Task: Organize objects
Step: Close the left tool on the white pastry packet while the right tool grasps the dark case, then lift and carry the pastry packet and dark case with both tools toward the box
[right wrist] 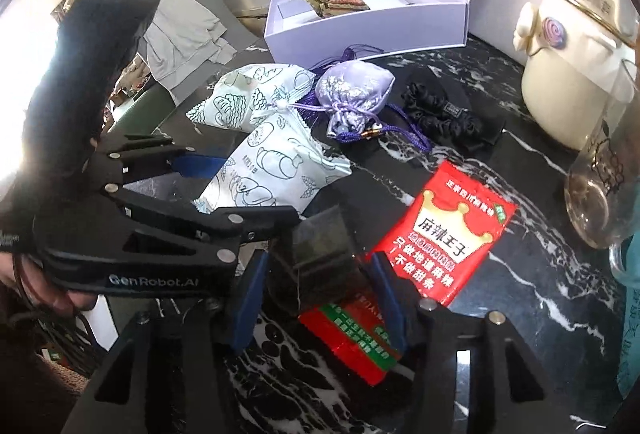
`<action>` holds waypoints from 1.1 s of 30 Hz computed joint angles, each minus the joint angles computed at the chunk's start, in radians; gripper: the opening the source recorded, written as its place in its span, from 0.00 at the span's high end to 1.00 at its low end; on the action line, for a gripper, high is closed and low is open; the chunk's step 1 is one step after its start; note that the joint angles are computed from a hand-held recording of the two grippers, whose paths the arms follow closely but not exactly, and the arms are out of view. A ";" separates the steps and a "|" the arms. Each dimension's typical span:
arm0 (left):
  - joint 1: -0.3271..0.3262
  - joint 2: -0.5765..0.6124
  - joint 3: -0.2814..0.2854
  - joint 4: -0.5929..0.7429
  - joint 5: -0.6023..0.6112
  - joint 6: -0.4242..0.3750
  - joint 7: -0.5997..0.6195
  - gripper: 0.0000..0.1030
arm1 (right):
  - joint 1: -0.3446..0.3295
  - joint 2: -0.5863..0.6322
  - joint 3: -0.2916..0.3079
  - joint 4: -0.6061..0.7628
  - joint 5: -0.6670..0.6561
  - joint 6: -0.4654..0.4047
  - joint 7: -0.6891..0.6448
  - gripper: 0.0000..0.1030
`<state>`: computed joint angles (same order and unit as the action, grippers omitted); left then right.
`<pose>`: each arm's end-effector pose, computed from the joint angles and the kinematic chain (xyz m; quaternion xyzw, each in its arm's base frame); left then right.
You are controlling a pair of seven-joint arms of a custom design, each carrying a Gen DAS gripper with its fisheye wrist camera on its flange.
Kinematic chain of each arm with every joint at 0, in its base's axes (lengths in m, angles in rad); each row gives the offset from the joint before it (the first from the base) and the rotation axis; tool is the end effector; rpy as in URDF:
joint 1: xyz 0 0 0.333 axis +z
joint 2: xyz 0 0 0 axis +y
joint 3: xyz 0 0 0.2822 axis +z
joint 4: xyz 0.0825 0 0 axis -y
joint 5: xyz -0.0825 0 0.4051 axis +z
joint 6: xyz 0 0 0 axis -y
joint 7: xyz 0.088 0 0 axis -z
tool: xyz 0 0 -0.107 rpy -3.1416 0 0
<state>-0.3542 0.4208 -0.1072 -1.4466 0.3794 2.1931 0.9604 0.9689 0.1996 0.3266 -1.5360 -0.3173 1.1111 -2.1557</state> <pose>0.6558 -0.2982 0.4474 -0.6879 0.6919 -0.1197 0.1839 0.2045 0.5221 0.4793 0.1287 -0.9371 0.3244 0.0111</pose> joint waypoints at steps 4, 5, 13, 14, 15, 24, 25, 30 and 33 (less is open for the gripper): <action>-0.008 0.009 -0.003 0.025 -0.003 -0.040 0.001 0.45 | 0.003 -0.020 0.004 -0.026 -0.019 0.036 0.012 0.49; -0.005 0.006 -0.005 0.024 -0.013 -0.044 0.002 0.46 | 0.004 -0.023 0.005 -0.027 -0.024 0.042 0.020 0.49; 0.000 -0.032 -0.014 0.000 -0.038 -0.080 -0.013 0.47 | 0.031 0.009 0.007 0.034 -0.073 0.031 0.036 0.49; -0.001 -0.038 -0.016 0.001 -0.036 -0.083 -0.015 0.47 | 0.036 0.017 0.006 0.049 -0.079 0.021 0.040 0.49; -0.004 -0.045 -0.017 0.000 -0.028 -0.086 -0.017 0.47 | 0.040 0.021 0.005 0.060 -0.086 0.014 0.037 0.49; -0.030 -0.069 -0.024 0.053 0.031 -0.142 -0.048 0.48 | 0.107 0.126 -0.025 0.282 -0.145 -0.139 -0.016 0.49; -0.036 -0.064 -0.023 0.071 0.045 -0.162 -0.055 0.48 | 0.121 0.144 -0.031 0.317 -0.158 -0.159 -0.018 0.49; -0.053 -0.067 -0.027 0.116 0.077 -0.204 -0.085 0.48 | 0.175 0.207 -0.062 0.450 -0.185 -0.235 -0.057 0.49; -0.063 -0.067 -0.032 0.139 0.091 -0.227 -0.078 0.48 | 0.216 0.260 -0.088 0.554 -0.217 -0.293 -0.112 0.49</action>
<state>-0.4168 0.3534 -0.1392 -1.3078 0.4702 1.9665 0.8825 1.1850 0.4596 0.2385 -0.9821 -0.5346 0.8184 -2.2679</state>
